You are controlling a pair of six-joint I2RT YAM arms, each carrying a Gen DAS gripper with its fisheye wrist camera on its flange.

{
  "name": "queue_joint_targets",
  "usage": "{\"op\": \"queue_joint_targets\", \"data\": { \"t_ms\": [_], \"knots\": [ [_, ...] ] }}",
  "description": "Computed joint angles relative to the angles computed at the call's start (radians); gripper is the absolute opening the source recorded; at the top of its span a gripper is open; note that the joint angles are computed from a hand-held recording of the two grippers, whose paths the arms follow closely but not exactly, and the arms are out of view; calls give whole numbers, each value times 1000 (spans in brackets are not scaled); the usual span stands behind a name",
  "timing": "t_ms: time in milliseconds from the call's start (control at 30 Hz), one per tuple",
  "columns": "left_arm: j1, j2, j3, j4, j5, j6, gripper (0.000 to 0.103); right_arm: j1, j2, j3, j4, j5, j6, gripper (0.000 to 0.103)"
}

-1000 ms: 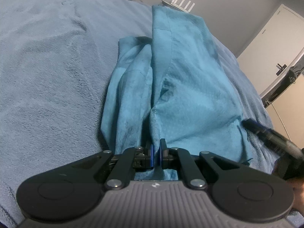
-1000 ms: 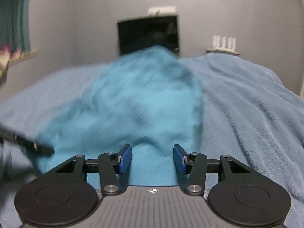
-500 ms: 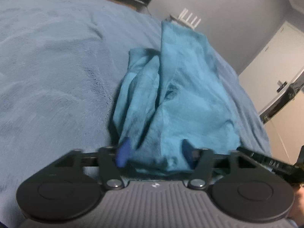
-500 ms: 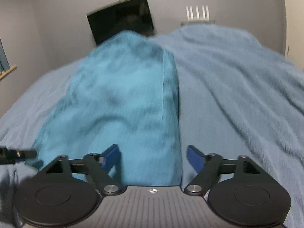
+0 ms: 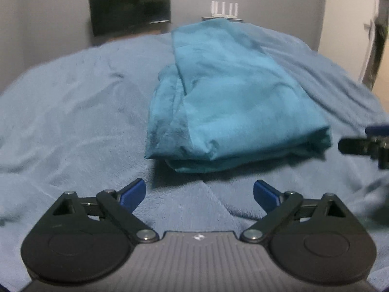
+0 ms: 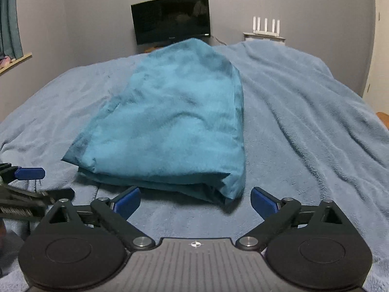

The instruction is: Fold large clothes

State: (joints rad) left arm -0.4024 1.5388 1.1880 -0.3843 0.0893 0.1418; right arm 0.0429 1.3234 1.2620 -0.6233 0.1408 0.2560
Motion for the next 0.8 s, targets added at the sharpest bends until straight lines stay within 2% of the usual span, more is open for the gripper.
{"op": "queue_joint_targets", "data": {
  "t_ms": [100, 433, 800],
  "knots": [
    [-2, -34, -36, 13, 7, 18, 96, 9, -17, -8, -6, 6, 4, 99],
    [7, -69, -53, 20, 12, -20, 96, 69, -33, -17, 0, 79, -33, 99],
    [3, -75, -61, 24, 6, -9, 96, 72, -35, -18, 0, 84, -38, 99]
  ]
}}
